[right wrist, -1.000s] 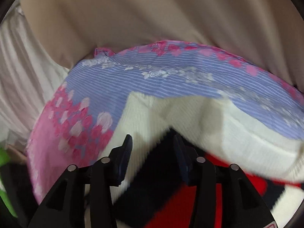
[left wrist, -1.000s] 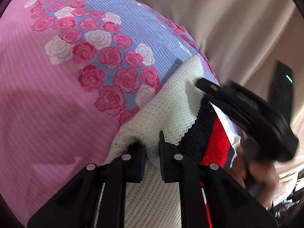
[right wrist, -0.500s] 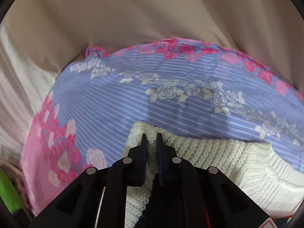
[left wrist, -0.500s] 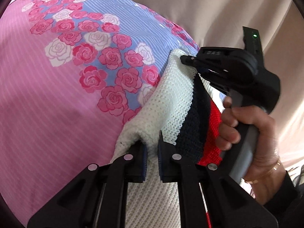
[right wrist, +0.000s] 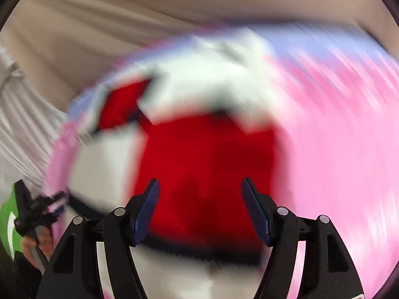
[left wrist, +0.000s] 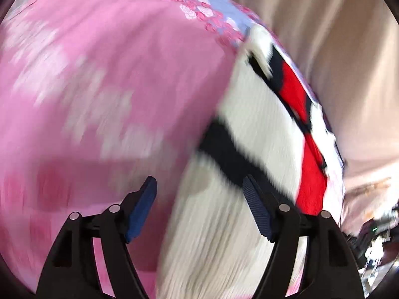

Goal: Fold small clothes

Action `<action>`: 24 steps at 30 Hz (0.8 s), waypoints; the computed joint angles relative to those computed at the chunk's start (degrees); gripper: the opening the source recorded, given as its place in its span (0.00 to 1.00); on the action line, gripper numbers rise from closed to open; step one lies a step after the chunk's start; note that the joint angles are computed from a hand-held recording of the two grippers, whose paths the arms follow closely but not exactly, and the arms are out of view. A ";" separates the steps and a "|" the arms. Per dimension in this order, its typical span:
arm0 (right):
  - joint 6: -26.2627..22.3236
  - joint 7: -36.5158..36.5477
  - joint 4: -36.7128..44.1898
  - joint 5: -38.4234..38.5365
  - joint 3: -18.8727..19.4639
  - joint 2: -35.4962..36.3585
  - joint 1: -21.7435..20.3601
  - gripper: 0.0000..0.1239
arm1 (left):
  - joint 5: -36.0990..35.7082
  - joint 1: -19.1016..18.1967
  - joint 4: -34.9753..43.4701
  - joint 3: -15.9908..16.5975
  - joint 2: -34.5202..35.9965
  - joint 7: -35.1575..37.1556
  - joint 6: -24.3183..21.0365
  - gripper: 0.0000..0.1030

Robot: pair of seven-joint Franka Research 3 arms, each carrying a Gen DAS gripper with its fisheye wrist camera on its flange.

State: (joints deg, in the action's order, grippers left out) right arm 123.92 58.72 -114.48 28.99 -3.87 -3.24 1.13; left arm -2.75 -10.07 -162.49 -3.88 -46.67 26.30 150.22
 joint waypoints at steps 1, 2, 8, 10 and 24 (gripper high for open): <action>-2.76 1.29 -4.29 -3.03 -1.56 -3.87 -1.74 0.54 | -1.39 -0.17 -0.42 -2.07 -1.95 -0.86 -2.54 0.71; -4.82 1.42 -6.71 -4.14 -2.43 -6.12 -2.78 0.54 | -1.25 -1.69 -0.82 -2.14 -2.99 -3.06 -3.59 0.74; -7.53 -2.88 -19.93 -1.49 -3.53 -16.02 -4.71 0.57 | -2.84 -5.38 -1.21 -4.32 -2.72 -10.48 -1.76 0.85; -7.21 -4.22 -21.04 1.98 -4.05 -16.30 -3.18 0.59 | -2.84 -5.26 -1.48 -4.30 -2.54 -12.33 -0.78 0.82; -13.91 -6.48 -12.94 3.33 -7.82 -17.38 -6.70 0.05 | -7.05 -13.49 -0.66 -3.04 -15.33 -12.52 -15.09 0.06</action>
State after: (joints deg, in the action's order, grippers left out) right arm 110.01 52.24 -127.42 32.32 -11.70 -20.62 -5.58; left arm -9.79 -23.56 -163.15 -6.93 -62.00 13.78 135.13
